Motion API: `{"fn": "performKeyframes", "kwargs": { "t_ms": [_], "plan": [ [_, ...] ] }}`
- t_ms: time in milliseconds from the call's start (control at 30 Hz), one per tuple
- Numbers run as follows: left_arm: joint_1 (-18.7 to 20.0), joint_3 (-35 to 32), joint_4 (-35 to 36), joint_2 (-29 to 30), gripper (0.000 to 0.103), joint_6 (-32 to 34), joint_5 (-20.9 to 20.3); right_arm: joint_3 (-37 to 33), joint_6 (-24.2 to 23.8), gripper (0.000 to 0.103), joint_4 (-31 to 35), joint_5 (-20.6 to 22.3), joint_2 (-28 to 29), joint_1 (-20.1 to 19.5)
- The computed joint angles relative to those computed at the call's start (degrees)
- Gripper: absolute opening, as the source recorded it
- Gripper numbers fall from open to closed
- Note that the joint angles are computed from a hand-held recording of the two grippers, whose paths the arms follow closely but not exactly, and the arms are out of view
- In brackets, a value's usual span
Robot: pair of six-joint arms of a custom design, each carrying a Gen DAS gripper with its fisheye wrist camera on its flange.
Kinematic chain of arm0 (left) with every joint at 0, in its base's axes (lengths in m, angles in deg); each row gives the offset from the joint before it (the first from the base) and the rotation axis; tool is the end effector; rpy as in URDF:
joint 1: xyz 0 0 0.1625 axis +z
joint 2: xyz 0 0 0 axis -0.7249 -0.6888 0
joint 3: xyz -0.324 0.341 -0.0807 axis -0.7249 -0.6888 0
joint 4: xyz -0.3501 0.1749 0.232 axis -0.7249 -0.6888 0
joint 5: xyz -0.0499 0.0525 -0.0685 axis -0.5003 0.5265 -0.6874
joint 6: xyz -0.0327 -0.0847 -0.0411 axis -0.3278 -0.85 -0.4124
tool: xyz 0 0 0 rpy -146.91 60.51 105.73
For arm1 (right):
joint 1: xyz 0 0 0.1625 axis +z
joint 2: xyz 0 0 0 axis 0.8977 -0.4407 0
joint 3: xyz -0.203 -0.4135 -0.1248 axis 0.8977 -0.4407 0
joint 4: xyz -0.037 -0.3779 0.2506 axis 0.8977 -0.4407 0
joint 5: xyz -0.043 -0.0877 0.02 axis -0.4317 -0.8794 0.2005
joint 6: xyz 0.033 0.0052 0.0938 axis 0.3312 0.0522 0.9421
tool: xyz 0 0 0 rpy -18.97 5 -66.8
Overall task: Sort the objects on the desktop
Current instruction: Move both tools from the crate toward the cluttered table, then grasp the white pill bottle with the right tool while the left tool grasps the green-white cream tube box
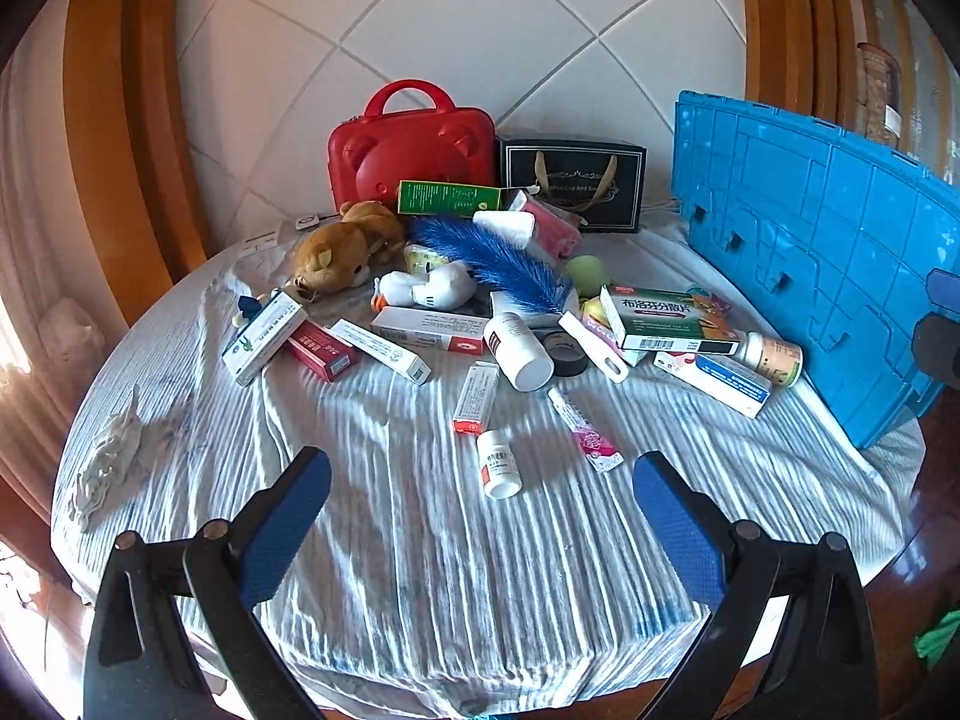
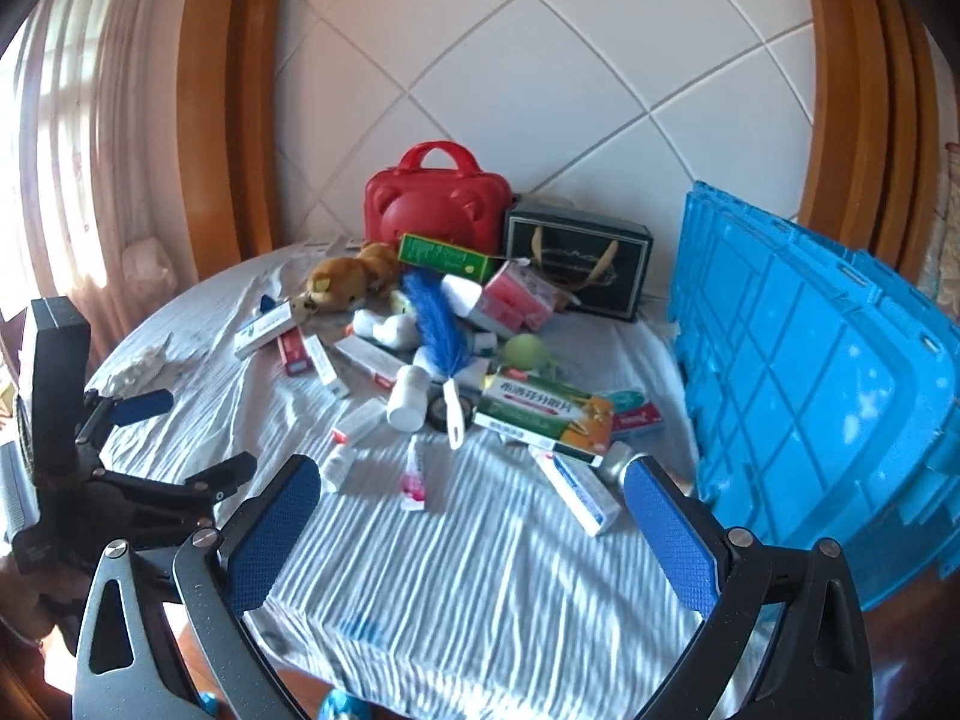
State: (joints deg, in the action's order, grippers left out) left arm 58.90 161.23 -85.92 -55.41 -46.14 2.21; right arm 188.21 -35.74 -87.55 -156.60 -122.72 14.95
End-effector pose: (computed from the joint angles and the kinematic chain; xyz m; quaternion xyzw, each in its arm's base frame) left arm -0.3960 -0.3101 -0.0264 0.0188 0.7873 -0.4481 0.4231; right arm 0.0718 -0.3906 0.3710 0.5134 -0.8058 0.2548 0.1493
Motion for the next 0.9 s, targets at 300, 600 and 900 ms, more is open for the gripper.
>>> {"fn": "performKeyframes", "kwargs": {
  "t_ms": [300,600,900],
  "plan": [
    [9.3,7.9,-20.8,-5.7,0.102,21.8,5.0,-2.3,14.0,0.103,-11.0,-10.5,19.5,10.8],
    [21.4,10.9,-46.6,-5.6,0.102,38.9,6.5,-4.9,19.3,0.103,-18.7,-15.8,32.5,14.0],
    [30.0,7.7,-53.8,-2.4,0.100,39.9,5.3,-12.2,17.3,0.093,-12.4,-16.6,42.4,14.4]
  ]
}}
